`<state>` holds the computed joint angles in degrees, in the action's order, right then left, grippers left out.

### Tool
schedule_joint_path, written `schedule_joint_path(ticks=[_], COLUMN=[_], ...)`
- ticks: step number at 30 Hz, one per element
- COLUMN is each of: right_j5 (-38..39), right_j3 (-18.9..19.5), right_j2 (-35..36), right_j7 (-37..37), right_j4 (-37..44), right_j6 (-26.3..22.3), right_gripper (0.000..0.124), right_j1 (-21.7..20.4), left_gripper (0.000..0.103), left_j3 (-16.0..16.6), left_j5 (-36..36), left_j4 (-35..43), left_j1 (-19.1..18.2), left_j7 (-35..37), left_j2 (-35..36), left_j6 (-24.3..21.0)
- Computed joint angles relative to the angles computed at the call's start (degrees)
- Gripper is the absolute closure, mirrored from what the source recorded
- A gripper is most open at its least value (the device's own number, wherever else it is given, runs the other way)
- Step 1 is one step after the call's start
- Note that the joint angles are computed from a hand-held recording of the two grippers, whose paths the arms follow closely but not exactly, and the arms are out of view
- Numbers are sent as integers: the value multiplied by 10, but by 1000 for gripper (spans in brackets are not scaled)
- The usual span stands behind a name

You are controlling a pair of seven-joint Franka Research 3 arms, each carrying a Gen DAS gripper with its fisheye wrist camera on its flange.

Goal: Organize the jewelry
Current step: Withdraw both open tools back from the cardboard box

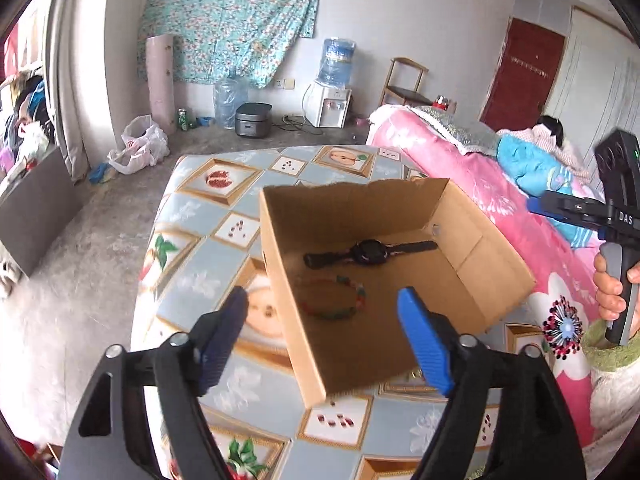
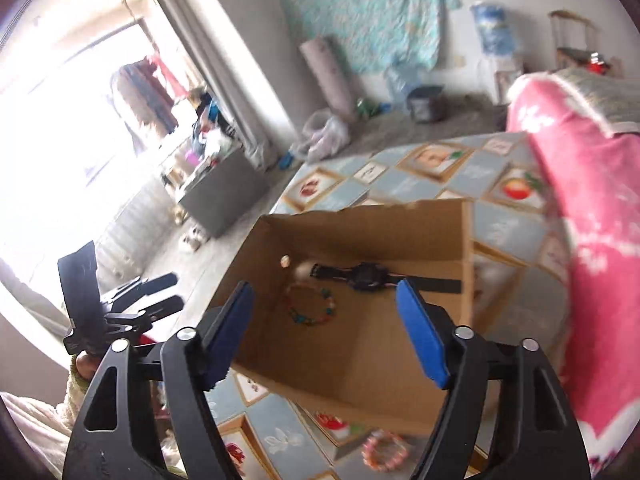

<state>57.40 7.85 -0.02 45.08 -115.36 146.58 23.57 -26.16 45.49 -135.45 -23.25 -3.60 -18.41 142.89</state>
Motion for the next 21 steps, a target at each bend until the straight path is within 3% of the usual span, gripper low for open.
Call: schedule_joint_path(ticks=[3,9,14,18,21], right_j5=[56,141,165,145,131], right_j3=[-15,-39,-36,-24,-19], right_j2=[-51,-50,3,23,28], right_j7=[-19,-3,17,33,36], right_j4=[-69,-124,-92,-67,-60], right_j6=[19,-8,-60,-64,-55], right_gripper=[50,50,50,49,49], right_j1=[-7,-18,-35,-44,-46], left_gripper=[24,23,23,23,23], left_j3=[-22,-34,-52,-43,-26], left_j5=[13,71,230,317,311], left_j4=[-27,-66,-65,-45,-35], left_j1=[-1,18,74,73,50], left_j7=[-79,-221,-412,-496,-483], left_j2=[-21,-9,14,37,49], left_j6=[2,96,195,205,187])
